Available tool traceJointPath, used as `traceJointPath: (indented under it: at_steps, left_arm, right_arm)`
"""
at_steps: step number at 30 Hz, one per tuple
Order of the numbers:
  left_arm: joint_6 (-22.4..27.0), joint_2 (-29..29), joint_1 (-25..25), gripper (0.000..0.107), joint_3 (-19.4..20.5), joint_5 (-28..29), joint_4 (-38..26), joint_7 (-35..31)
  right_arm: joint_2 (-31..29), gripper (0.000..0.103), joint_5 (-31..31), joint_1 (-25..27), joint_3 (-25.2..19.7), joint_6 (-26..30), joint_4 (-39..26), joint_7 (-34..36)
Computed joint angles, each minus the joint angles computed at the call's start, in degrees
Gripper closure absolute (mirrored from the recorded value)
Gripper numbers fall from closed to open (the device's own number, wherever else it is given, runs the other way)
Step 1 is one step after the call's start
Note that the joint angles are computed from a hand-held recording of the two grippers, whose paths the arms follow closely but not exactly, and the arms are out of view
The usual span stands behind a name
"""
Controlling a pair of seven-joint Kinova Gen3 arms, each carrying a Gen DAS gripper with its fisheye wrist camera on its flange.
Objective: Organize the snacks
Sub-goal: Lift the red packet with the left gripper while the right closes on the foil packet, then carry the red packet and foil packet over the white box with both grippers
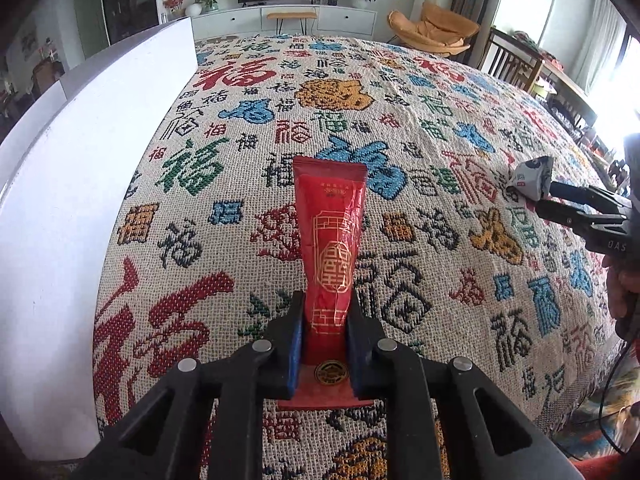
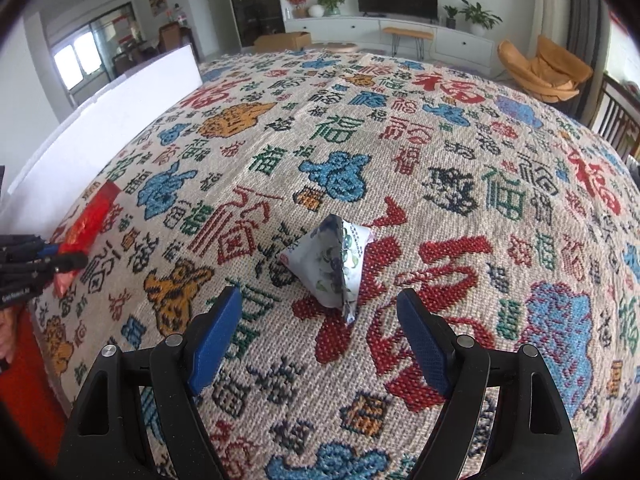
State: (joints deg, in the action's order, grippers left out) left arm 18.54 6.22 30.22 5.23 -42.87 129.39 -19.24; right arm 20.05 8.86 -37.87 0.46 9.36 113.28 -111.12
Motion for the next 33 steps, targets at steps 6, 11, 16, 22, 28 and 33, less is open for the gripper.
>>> traceJointPath:
  at_steps: [6, 11, 16, 22, 28, 33]
  left_arm:
    - [-4.99, -5.8, -3.67, 0.09, 0.83, 2.85, 3.26, 0.19]
    - [-7.11, -12.98, -5.75, 0.09, -0.85, 14.49, 6.92, -8.29]
    - [-5.96, -21.78, -2.94, 0.09, -6.99, 24.22, 9.01, -16.25]
    - [1.13, -32.9, -3.54, 0.09, -12.96, 28.62, 7.16, -23.84]
    - [12.21, -37.79, -10.62, 0.09, -17.68, 27.85, 1.89, -31.89]
    - [15.23, -35.72, -15.2, 0.09, -26.1, 28.15, -0.69, -39.23]
  right_arm:
    - [1.21, 0.021, 3.96, 0.35, -0.04, 0.99, -3.37, -3.04]
    - [4.51, 0.063, 0.97, 3.56, -3.32, 3.88, -7.15, -0.67]
    - [1.74, 0.071, 2.42, 5.22, -5.76, 5.03, -6.54, -2.78]
    - [-1.05, 0.071, 5.15, 7.39, -12.65, 6.51, -10.04, -1.5]
    - [1.35, 0.071, -4.0, 10.28, -22.64, 12.2, -22.78, 10.61]
    - [7.86, 0.071, -13.2, 6.94, -27.36, 13.46, -36.05, 22.23]
